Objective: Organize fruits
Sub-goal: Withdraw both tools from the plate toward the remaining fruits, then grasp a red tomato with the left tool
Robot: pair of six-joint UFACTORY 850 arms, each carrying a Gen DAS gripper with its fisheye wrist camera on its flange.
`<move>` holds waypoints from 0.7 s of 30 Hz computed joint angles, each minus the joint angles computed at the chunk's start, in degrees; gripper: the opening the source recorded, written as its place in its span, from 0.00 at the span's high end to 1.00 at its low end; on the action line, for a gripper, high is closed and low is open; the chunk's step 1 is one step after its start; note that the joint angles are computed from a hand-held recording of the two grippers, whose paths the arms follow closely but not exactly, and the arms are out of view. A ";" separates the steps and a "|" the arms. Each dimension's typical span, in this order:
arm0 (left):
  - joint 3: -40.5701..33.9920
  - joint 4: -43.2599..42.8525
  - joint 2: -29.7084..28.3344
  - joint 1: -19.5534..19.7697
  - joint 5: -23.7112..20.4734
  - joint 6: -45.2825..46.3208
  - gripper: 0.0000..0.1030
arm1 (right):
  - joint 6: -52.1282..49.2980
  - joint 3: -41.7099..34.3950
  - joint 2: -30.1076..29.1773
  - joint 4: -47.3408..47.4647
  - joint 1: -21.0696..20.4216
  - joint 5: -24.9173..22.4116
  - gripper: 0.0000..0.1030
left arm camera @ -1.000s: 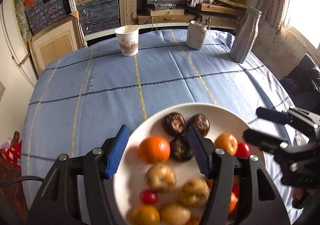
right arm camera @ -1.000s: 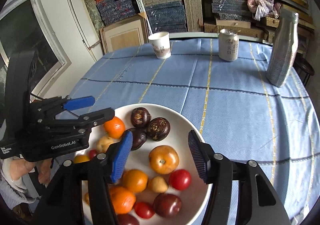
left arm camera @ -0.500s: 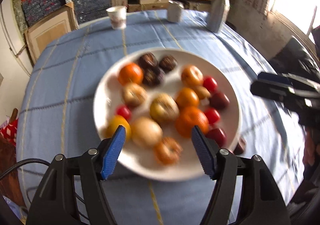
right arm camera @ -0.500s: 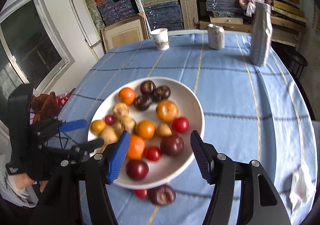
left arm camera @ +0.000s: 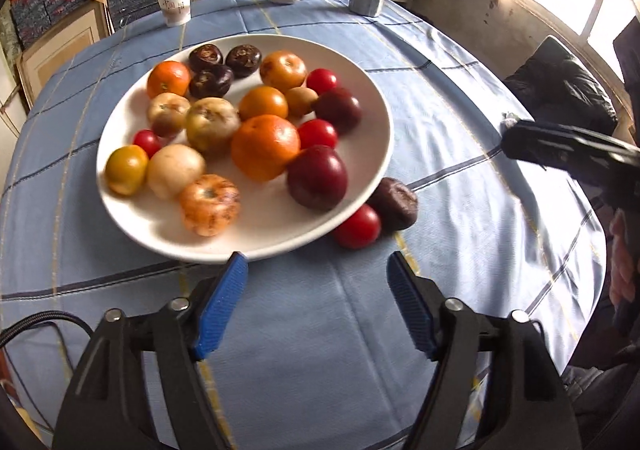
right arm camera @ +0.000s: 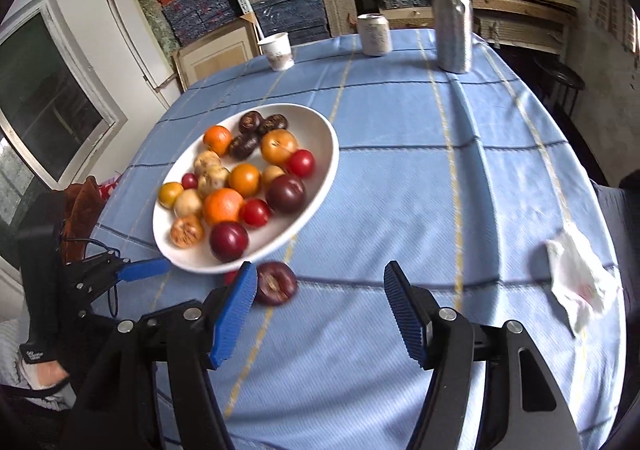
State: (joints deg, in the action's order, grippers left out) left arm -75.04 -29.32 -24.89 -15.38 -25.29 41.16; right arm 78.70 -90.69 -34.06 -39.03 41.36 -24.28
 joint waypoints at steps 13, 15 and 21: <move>2.60 8.68 1.11 -3.37 7.64 -13.91 0.17 | 7.94 9.66 7.25 -5.98 -0.16 -1.04 0.34; 3.85 8.17 1.89 -3.19 8.13 -14.66 0.17 | 7.44 10.04 7.38 -5.59 -0.08 -0.80 0.34; 3.89 16.81 1.09 -2.26 9.23 -30.45 0.17 | 2.79 10.98 7.61 -1.82 -0.17 0.33 0.34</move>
